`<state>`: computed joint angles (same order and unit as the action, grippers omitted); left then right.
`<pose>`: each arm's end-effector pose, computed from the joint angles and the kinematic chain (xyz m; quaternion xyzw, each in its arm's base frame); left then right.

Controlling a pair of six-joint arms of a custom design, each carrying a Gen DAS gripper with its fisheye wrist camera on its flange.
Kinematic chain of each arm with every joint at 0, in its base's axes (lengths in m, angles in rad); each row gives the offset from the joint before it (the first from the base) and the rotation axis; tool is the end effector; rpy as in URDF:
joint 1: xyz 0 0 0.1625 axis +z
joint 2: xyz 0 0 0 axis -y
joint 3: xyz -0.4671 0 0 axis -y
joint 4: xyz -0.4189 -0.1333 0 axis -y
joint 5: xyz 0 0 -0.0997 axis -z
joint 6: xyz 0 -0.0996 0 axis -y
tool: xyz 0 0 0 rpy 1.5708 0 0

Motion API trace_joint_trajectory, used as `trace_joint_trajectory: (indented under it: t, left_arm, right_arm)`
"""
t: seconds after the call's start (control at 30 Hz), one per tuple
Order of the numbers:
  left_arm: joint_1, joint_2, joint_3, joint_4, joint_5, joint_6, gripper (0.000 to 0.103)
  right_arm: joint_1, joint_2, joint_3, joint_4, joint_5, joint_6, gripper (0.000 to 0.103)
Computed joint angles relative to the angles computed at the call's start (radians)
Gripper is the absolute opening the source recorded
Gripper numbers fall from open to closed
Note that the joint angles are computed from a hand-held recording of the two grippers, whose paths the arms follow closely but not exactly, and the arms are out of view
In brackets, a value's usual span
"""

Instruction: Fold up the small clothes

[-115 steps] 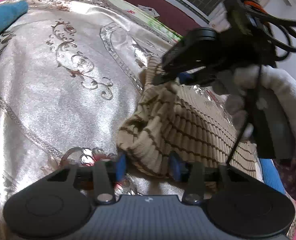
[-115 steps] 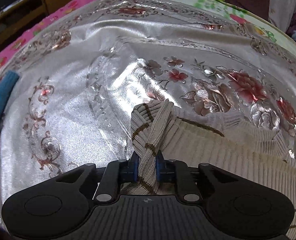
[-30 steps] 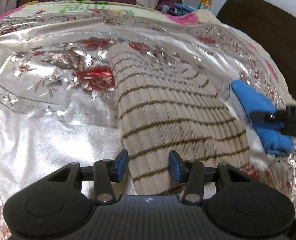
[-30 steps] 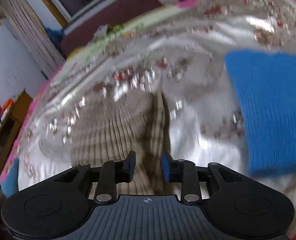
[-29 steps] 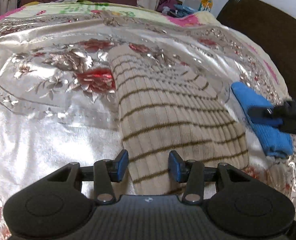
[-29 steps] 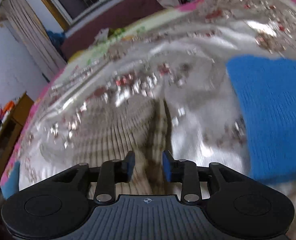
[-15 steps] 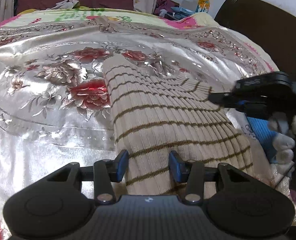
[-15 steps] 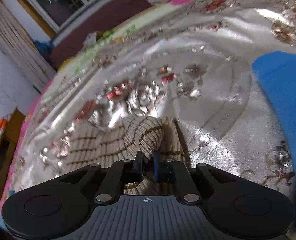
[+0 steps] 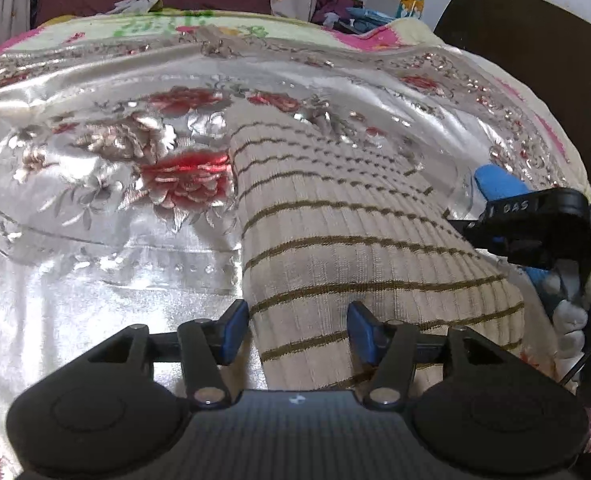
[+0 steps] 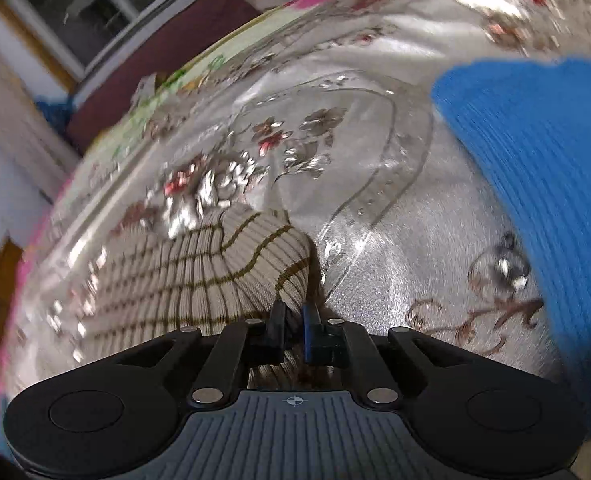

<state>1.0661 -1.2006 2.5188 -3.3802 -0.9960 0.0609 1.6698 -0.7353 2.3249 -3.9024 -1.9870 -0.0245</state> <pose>-0.0298 -0.4417 0.1657 0.1934 0.9125 -0.2880 0.2169 0.1394 -0.4621 0.0572 -0.0185 -0.9147 0.3617 0.1792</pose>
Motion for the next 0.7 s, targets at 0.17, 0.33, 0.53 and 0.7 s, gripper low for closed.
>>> trace_joint_trajectory:
  t: [0.17,0.33,0.53,0.7]
  left_arm:
    - [-0.031,-0.028,0.002,0.017,0.021,0.012,0.059]
    - [-0.054,-0.023,-0.006,-0.009,0.037,0.027,0.059]
    - [-0.043,0.057,-0.079,-0.004,0.079,0.046,0.059]
    - [-0.012,0.096,-0.12,0.049,0.088,0.01,0.07]
  right_arm:
    - [0.074,0.007,-0.007,-0.032,-0.126,-0.112,0.015]
    - [0.113,-0.011,0.029,-0.116,-0.113,-0.134,0.015]
    - [0.137,0.028,0.019,-0.123,-0.08,-0.22,0.016]
    - [0.057,0.057,0.008,-0.035,-0.063,-0.15,0.017]
